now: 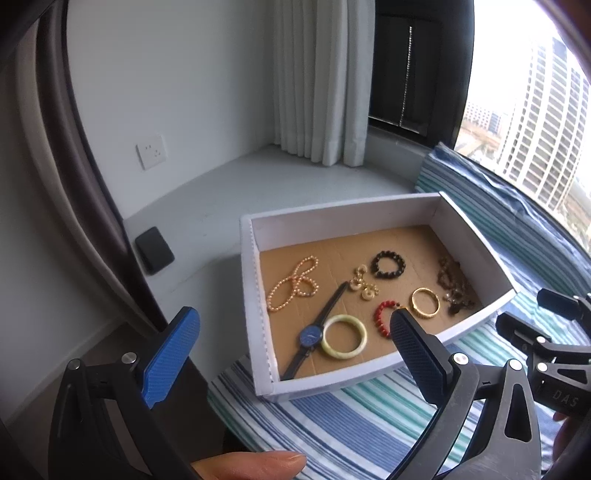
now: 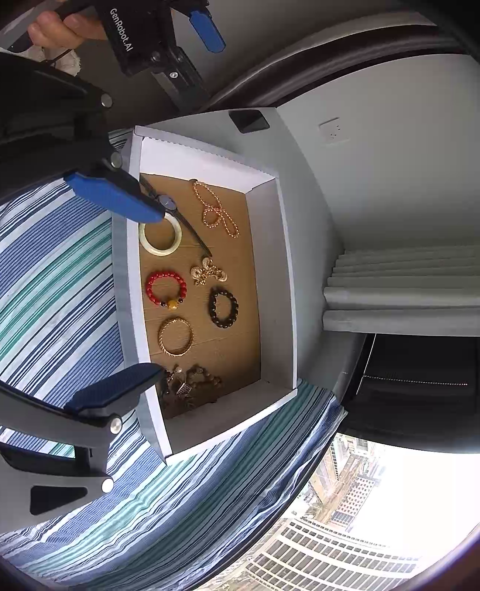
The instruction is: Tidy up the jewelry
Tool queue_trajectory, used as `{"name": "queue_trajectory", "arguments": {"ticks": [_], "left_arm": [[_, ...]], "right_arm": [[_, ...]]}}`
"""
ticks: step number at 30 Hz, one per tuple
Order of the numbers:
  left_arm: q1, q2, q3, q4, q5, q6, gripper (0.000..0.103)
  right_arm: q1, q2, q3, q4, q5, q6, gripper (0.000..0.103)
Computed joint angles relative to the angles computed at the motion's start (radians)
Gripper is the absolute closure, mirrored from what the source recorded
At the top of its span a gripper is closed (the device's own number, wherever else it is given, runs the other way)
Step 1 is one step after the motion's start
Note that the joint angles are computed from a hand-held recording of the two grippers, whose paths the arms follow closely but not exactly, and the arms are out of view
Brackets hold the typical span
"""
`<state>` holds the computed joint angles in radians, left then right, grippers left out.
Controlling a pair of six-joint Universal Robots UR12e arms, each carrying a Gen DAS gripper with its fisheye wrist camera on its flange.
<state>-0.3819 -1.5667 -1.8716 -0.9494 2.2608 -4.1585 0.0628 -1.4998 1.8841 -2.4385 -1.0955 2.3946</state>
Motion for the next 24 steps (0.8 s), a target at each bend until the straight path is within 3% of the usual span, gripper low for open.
{"name": "queue_trajectory", "arguments": {"ticks": [24], "left_arm": [[0.008, -0.011, 0.012, -0.027, 0.004, -0.016, 0.001]], "right_arm": [[0.023, 0.017, -0.013, 0.002, -0.061, 0.001, 0.022]]}}
